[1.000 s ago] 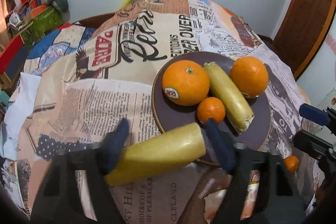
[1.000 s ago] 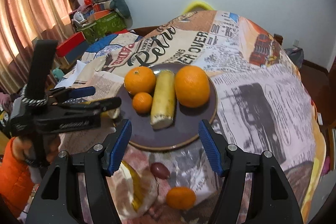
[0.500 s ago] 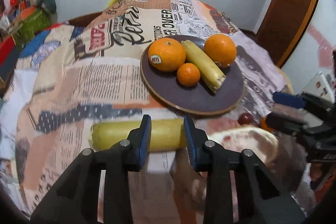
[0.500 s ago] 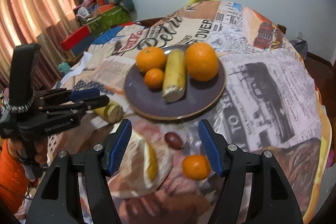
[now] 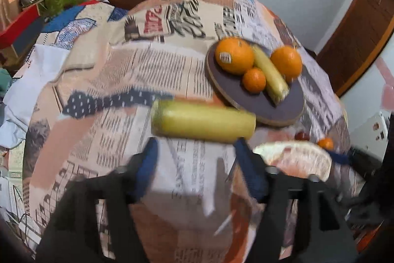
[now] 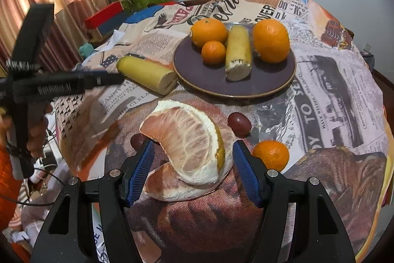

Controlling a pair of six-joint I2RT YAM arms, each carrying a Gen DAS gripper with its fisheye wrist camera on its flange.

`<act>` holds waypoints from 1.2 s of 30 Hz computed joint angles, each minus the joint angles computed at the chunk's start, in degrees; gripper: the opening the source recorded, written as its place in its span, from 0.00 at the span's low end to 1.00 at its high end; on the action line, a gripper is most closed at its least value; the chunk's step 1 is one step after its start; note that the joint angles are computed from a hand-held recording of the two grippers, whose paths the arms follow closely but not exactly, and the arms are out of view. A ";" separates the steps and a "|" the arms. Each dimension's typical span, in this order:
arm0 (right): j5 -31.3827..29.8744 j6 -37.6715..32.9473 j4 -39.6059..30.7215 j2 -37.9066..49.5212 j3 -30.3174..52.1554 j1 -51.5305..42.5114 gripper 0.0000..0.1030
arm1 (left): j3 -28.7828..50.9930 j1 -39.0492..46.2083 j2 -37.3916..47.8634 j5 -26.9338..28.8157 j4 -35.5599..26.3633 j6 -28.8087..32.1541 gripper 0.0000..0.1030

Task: Organize fruits
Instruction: 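Grasp the yellow squash piece on the cloth with the left gripper, then carry the yellow squash in the left gripper while the right gripper carries the pomelo segment toward the plate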

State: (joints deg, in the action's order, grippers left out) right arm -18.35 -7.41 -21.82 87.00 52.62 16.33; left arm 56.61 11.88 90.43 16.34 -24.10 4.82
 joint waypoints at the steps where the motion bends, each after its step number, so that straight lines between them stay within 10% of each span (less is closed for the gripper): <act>1: 0.37 0.23 0.44 0.11 -0.15 0.20 0.61 | 1.03 -0.74 0.78 -0.81 -0.16 -1.16 0.79; 11: 0.30 -0.90 3.31 1.26 -1.07 0.06 0.63 | 7.97 -9.06 11.28 -14.39 3.57 -9.54 1.00; 19: -0.85 -0.85 6.50 1.12 -2.53 -0.74 0.49 | 9.40 -8.11 15.09 -11.08 4.80 -9.15 0.98; 36: -4.93 2.72 6.31 -4.65 -4.67 -4.41 0.23 | 0.26 -4.01 1.82 0.16 -2.19 4.40 0.37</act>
